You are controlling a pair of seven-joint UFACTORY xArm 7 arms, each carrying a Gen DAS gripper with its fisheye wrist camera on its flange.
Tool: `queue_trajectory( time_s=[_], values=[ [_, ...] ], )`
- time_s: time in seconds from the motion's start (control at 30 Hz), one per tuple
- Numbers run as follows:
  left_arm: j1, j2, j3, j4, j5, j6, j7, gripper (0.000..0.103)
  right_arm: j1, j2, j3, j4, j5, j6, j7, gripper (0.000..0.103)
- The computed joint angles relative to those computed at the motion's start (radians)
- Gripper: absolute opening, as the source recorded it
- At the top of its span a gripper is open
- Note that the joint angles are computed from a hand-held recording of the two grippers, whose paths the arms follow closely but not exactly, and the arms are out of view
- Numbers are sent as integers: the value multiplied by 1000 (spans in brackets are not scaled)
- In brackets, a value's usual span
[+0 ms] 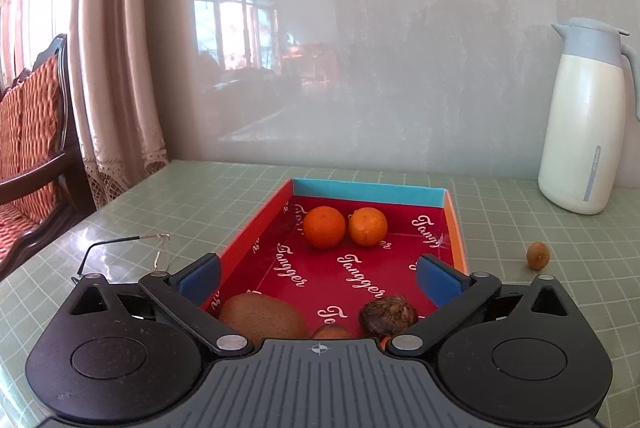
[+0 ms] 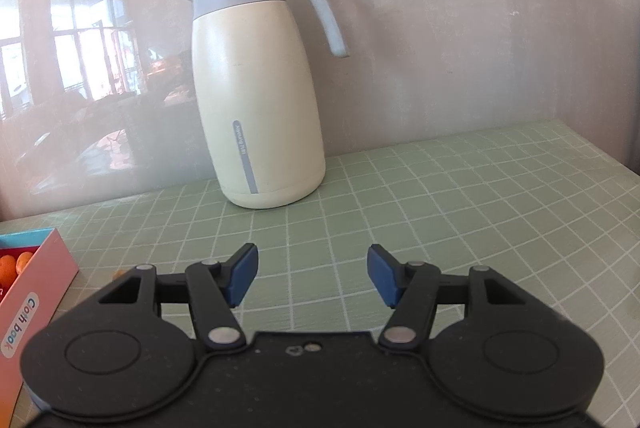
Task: Organize fruits
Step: 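Carry the mandarin with the left tool into the box and release, then reach the right tool to the small brown fruit and grasp it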
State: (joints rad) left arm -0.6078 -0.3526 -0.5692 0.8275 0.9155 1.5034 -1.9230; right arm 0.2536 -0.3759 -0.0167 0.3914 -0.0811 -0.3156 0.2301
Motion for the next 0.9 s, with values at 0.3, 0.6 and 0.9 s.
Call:
queue_trajectory(
  time_s=[0.3,0.6,0.9],
  values=[
    [6,-54,-4,-42,-29,4,-2,103,-14,28,88,7,12,-34,-25,60],
    [19,-149,-19,-111,-90,17,18,103,-66,65,266,31,110,-60,-103,59],
    [45,-250,-45,-177,-159,16,36,103,0,139,293,97,140,-29,-126,56]
  ],
)
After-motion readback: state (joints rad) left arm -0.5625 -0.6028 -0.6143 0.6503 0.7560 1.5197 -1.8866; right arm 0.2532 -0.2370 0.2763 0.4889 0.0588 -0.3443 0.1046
